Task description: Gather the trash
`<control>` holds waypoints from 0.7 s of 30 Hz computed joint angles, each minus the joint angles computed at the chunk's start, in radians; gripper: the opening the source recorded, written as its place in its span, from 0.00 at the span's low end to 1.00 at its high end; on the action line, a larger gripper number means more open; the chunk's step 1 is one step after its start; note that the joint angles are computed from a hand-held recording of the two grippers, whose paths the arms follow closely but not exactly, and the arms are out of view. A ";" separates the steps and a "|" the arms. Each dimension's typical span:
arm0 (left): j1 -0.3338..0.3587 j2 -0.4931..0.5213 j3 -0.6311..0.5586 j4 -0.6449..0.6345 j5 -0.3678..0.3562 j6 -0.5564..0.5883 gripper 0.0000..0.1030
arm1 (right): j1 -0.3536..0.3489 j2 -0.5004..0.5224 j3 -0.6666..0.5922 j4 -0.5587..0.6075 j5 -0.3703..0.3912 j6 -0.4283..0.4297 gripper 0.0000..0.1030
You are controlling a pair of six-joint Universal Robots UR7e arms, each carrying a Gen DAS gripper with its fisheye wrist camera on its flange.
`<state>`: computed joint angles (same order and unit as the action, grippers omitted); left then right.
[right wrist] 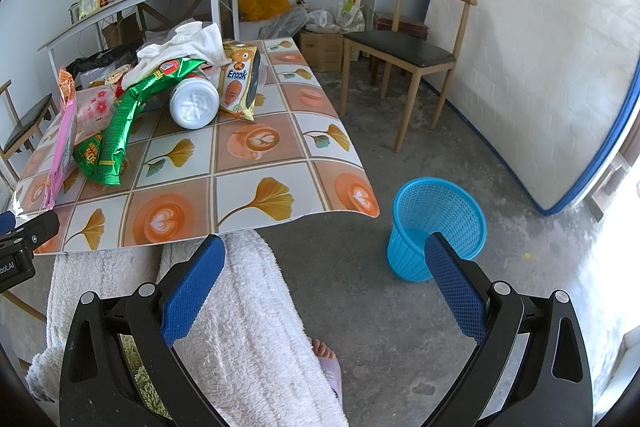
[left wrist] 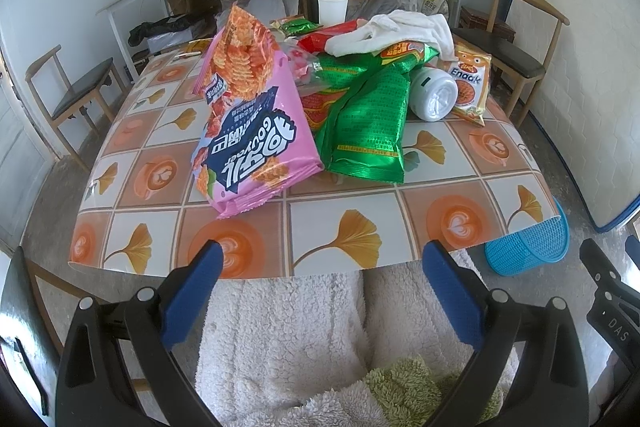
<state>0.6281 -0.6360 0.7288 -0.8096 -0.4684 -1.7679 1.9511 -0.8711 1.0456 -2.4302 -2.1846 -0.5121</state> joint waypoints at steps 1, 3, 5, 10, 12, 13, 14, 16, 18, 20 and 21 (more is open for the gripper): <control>0.000 0.000 0.000 -0.002 0.000 0.001 0.94 | 0.000 -0.001 0.005 -0.005 0.000 0.001 0.92; 0.000 0.000 0.000 -0.001 0.000 0.001 0.94 | 0.000 0.000 -0.001 0.002 0.000 0.001 0.92; 0.000 0.000 -0.001 -0.001 -0.001 0.001 0.94 | 0.001 0.000 -0.006 0.007 -0.001 0.000 0.92; 0.000 -0.012 0.022 -0.019 0.000 0.011 0.94 | 0.003 0.010 -0.030 0.017 -0.009 0.006 0.92; 0.002 -0.025 0.044 -0.039 0.001 0.021 0.94 | 0.002 0.010 -0.024 0.010 -0.014 0.007 0.92; 0.002 -0.034 0.063 -0.057 0.002 0.029 0.94 | 0.003 0.013 -0.023 0.006 -0.015 0.008 0.92; 0.005 -0.052 0.094 -0.088 0.006 0.044 0.94 | 0.004 0.019 -0.031 0.009 -0.017 0.008 0.92; 0.008 -0.080 0.149 -0.170 0.021 0.099 0.94 | 0.008 0.035 -0.046 0.001 -0.019 -0.001 0.92; 0.009 -0.104 0.195 -0.271 0.050 0.174 0.94 | 0.012 0.056 -0.077 -0.006 -0.007 -0.013 0.92; 0.004 -0.141 0.268 -0.422 0.091 0.280 0.94 | 0.014 0.076 -0.106 -0.019 0.011 -0.029 0.92; 0.003 -0.156 0.301 -0.505 0.118 0.339 0.94 | 0.016 0.091 -0.131 -0.032 0.035 -0.048 0.92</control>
